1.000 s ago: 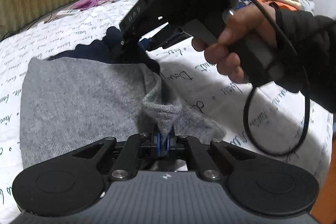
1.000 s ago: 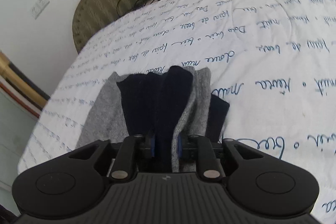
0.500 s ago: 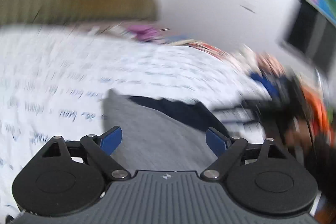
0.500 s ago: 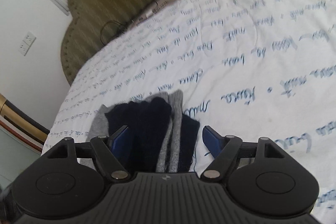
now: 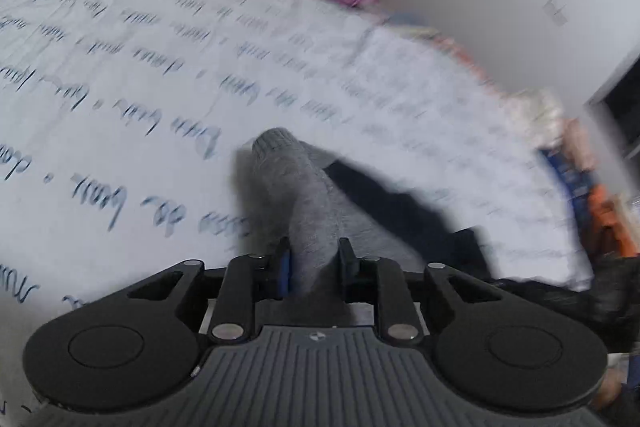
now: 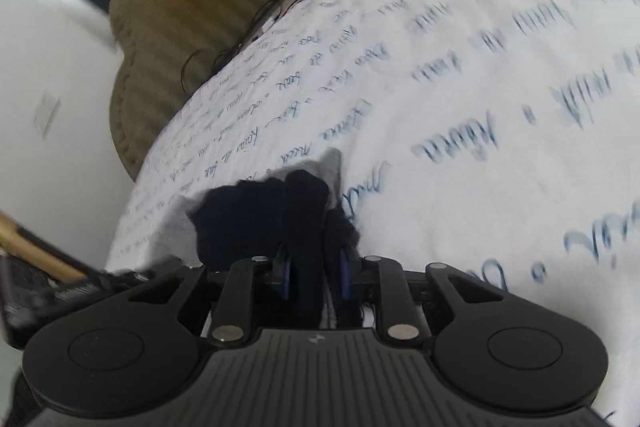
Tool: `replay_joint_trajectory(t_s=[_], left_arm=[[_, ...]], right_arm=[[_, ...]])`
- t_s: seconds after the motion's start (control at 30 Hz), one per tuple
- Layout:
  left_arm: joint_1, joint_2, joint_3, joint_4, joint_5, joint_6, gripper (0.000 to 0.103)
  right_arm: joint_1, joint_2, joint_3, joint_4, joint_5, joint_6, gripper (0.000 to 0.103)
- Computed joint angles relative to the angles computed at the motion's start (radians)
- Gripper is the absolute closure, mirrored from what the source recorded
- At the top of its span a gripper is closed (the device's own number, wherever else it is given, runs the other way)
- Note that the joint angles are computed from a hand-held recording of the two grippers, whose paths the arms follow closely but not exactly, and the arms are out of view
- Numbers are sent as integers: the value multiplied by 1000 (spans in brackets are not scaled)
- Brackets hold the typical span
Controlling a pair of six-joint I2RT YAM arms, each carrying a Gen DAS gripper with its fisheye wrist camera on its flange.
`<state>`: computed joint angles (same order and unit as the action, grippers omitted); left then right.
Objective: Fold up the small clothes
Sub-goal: 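Lift the bundle with both grippers and fold it over once more, then hold the grey bundle edges with both grippers and lay the fold flat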
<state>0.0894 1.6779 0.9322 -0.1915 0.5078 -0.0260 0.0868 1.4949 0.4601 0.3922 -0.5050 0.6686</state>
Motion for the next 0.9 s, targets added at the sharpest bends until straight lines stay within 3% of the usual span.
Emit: replay_joint_trajectory(t_s=[0.07, 0.13, 0.17, 0.2, 0.27, 0.3, 0.37, 0.5, 0.6, 0.67, 0.7, 0.73, 0.77, 0.8, 0.9], left_arm=[[7, 6, -52, 85, 3, 22, 74], [11, -12, -53, 72, 2, 41, 70], [25, -30, -52, 51, 24, 41, 63], [44, -50, -58, 42, 44, 33, 63], [96, -117, -96, 35, 89, 35, 44], [136, -156, -125, 26, 127, 54, 39], [227, -232, -186, -24, 207, 119, 35], [365, -260, -241, -273, 330, 354, 35], [426, -217, -261, -449, 416, 500, 36], [431, -224, -297, -459, 442, 539, 42], [416, -241, -309, -438, 427, 515, 49], [398, -239, -301, -440, 406, 501, 73], [378, -224, -282, -451, 381, 493, 82], [369, -220, -268, -458, 362, 482, 83], [386, -255, -216, -552, 358, 562, 90]], right_arm=[[11, 5, -12, 36, 9, 24, 80], [22, -9, -3, 11, 28, 30, 73], [22, -26, 3, -20, 30, 33, 64], [18, -55, 4, -52, 34, 33, 59], [17, -157, -18, -130, 64, 24, 31], [18, -229, -42, -166, 74, 16, 28], [13, -387, -106, -242, 59, -5, 26], [14, -606, -210, -413, -36, -18, 26], [81, -667, -273, -421, -37, 27, 27], [135, -700, -298, -395, -11, 81, 27], [163, -693, -299, -380, 5, 105, 29], [187, -680, -290, -376, 25, 120, 42], [209, -648, -269, -389, 44, 122, 76], [218, -595, -235, -416, 46, 110, 86], [286, -637, -215, -462, 98, 122, 88]])
